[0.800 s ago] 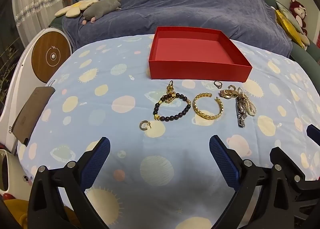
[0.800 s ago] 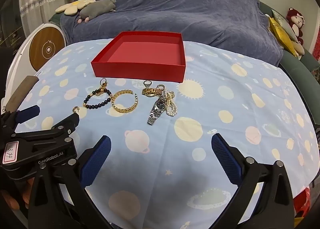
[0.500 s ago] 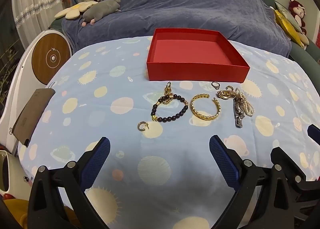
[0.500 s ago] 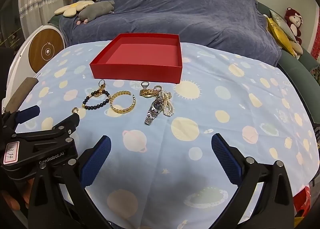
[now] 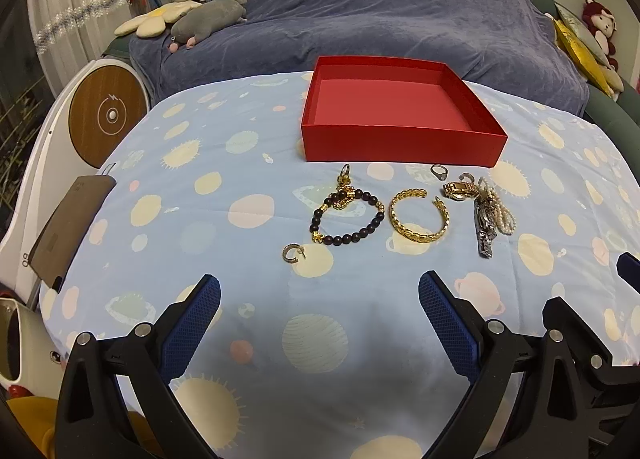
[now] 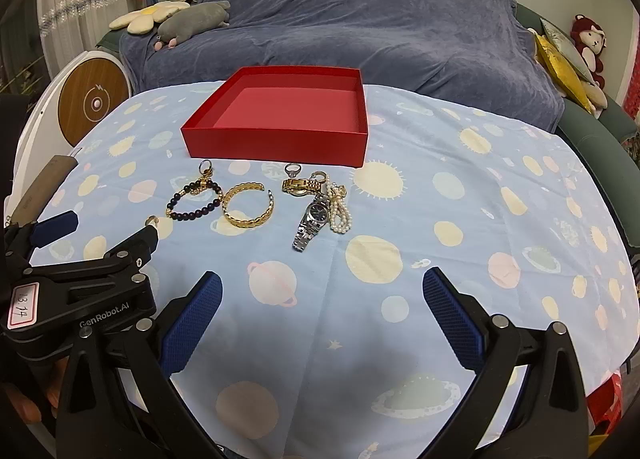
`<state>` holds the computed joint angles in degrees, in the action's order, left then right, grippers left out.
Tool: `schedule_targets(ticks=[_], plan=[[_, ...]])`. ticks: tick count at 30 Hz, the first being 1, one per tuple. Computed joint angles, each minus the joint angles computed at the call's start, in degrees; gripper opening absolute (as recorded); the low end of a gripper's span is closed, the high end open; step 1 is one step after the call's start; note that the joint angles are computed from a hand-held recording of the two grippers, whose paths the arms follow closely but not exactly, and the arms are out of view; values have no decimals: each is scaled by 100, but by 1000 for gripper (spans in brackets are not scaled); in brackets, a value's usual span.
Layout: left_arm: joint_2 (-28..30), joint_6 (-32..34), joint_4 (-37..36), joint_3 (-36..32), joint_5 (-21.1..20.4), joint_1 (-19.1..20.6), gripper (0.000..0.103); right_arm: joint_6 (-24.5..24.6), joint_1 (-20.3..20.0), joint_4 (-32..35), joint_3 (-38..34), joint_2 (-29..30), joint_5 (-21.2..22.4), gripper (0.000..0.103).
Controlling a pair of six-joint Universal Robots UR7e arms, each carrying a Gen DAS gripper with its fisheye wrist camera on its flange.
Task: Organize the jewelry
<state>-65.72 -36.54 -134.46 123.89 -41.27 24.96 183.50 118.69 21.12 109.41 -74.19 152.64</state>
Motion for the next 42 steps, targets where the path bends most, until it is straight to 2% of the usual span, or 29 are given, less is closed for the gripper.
schedule_targets(ticks=[16,42], plan=[[-36,-178,212,-55,45,102,97,-74,-91,-58,-91,109,-160,98],[-36,-184,212,-51,42,97,97,-88,-97,-76,-91,110,-169,98]])
